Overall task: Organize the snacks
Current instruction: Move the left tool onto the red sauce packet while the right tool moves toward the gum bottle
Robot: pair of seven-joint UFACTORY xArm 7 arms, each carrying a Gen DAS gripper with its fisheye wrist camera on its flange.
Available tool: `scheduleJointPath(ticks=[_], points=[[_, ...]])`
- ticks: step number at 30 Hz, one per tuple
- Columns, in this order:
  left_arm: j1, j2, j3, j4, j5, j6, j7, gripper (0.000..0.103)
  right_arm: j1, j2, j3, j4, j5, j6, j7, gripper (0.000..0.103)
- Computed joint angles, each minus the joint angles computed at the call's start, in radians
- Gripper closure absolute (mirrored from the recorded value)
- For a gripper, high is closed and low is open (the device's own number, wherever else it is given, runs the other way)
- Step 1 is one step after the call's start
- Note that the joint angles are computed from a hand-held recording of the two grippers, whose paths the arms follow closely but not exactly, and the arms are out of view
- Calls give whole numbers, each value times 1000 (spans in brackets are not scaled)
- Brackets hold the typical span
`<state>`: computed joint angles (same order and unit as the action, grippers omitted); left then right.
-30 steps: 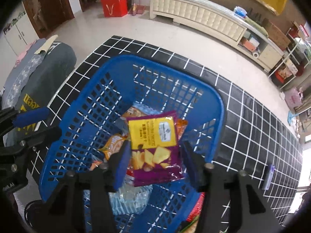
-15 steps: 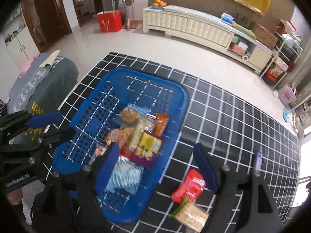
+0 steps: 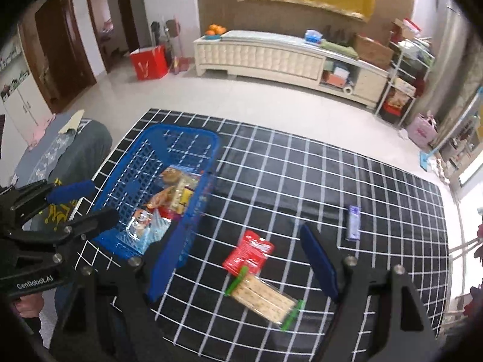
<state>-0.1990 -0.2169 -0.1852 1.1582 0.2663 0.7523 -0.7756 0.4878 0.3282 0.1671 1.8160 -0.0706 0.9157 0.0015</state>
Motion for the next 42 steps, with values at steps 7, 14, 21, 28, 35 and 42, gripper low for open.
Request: scheduleJointPath(ticks=[7, 14, 21, 28, 35, 42], points=[[-59, 117, -41, 147, 56, 50, -38, 41, -80, -109, -10, -142, 59, -59, -33, 21], [-150, 264, -27, 296, 116, 99, -99, 30, -159, -151, -27, -225, 113, -82, -74, 20], [-232, 426, 18, 439, 61, 136, -67, 27, -218, -137, -39, -267, 164, -77, -125, 20], [-273, 573, 55, 549, -5, 188, -27, 26, -247, -72, -42, -275, 195, -66, -154, 20], [-284, 692, 89, 620, -42, 230, -5, 26, -260, 12, -39, -265, 212, -51, -170, 20], [-263, 777, 107, 625, -86, 225, 29, 26, -263, 91, -41, -223, 210, -41, -172, 20]])
